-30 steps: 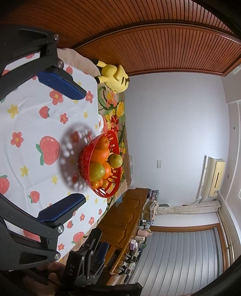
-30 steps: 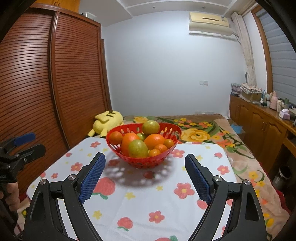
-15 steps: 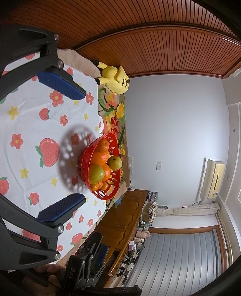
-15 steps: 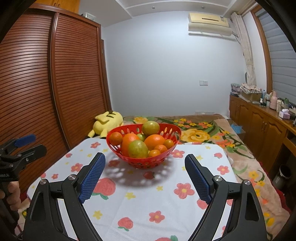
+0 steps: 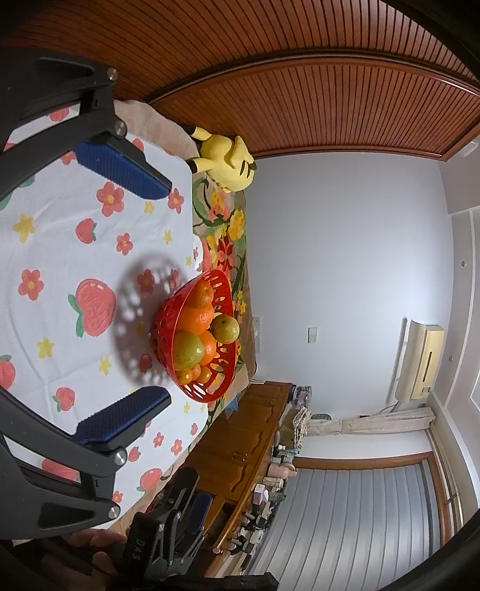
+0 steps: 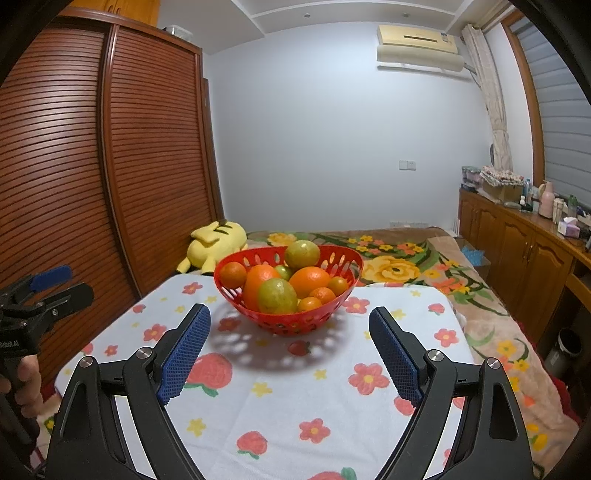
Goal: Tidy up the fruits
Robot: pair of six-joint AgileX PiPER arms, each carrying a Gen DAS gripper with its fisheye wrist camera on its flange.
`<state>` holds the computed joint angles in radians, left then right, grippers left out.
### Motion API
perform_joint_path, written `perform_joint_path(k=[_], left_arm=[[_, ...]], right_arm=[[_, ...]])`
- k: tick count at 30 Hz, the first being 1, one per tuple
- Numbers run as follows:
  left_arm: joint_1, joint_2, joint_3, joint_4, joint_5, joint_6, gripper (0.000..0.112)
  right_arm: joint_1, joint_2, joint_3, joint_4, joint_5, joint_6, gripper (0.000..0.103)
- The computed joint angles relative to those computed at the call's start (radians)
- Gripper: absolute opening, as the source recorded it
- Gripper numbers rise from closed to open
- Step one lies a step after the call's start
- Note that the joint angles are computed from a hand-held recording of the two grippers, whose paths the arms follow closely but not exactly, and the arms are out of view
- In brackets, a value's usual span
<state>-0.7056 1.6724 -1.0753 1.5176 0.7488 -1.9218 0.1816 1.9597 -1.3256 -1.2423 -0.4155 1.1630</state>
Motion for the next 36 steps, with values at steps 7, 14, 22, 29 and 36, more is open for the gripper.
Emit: perform_joint_path(k=[7, 14, 22, 29, 36], left_arm=[[-0.007, 0.009, -0.015, -0.016, 0.002, 0.013, 0.102], [-0.008, 0.015, -0.019, -0.02, -0.005, 0.011, 0.102], [-0.007, 0.024, -0.02, -0.011, -0.008, -0.005, 0.102], [-0.006, 0.02, -0.015, -0.009, -0.01, -0.006, 0.102], [-0.008, 0.021, -0.009, 0.004, -0.01, -0.023, 0.102]], right_arm=[[0.001, -0.002, 0.001, -0.004, 0.0, 0.004, 0.09], [0.003, -0.001, 0.001, -0.001, 0.001, 0.002, 0.09], [0.002, -0.001, 0.002, 0.001, 0.0, 0.001, 0.09], [0.0, -0.001, 0.003, -0.001, -0.001, 0.004, 0.09], [-0.001, -0.002, 0.002, -0.006, -0.005, 0.007, 0.09]])
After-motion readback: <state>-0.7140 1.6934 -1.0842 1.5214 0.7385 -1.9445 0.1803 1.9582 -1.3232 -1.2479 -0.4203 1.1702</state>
